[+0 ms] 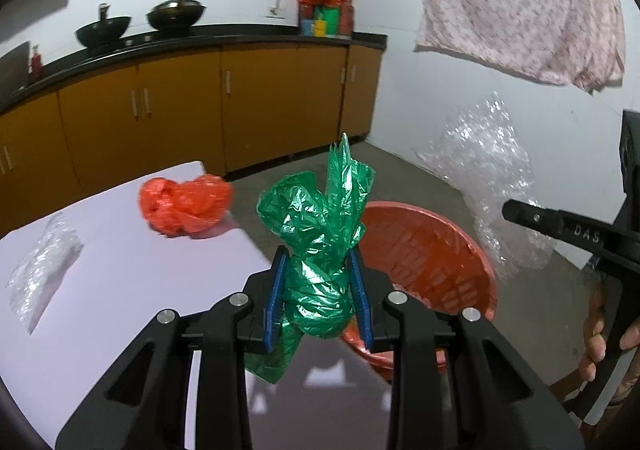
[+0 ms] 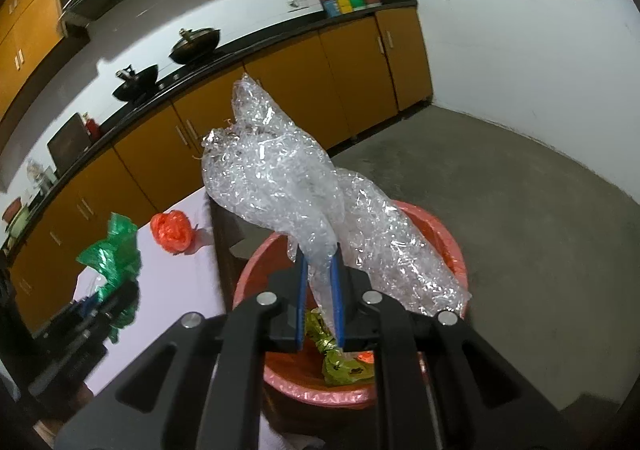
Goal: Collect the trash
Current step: 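Carry the green bag and the bubble wrap over the basket, then open both tools to drop the green bag and bubble wrap in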
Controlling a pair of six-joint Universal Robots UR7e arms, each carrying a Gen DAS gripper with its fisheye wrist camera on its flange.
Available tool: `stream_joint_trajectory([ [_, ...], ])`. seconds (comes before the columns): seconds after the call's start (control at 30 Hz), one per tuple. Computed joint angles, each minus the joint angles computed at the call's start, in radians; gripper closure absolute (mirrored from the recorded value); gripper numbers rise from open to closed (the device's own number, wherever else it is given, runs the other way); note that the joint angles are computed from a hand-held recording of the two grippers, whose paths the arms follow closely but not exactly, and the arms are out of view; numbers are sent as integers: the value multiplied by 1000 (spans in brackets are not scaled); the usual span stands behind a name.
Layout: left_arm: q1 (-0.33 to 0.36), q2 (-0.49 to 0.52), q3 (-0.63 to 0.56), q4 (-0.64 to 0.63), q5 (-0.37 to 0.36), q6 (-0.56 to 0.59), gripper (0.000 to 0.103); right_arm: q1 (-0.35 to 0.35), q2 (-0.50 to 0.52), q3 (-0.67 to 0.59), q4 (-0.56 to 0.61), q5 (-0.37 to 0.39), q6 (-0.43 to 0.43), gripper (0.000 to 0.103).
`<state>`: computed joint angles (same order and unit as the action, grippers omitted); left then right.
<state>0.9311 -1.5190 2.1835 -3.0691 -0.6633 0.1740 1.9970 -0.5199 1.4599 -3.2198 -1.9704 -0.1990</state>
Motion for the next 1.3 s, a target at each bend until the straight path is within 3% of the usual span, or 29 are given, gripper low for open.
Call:
stream_joint_trajectory([
  [0.5, 17, 129, -48, -14, -40, 18, 73, -34, 24, -36, 21, 5, 26, 91],
  [1.3, 60, 248, -129, 47, -74, 11, 72, -63, 79, -121, 76, 20, 87, 89],
])
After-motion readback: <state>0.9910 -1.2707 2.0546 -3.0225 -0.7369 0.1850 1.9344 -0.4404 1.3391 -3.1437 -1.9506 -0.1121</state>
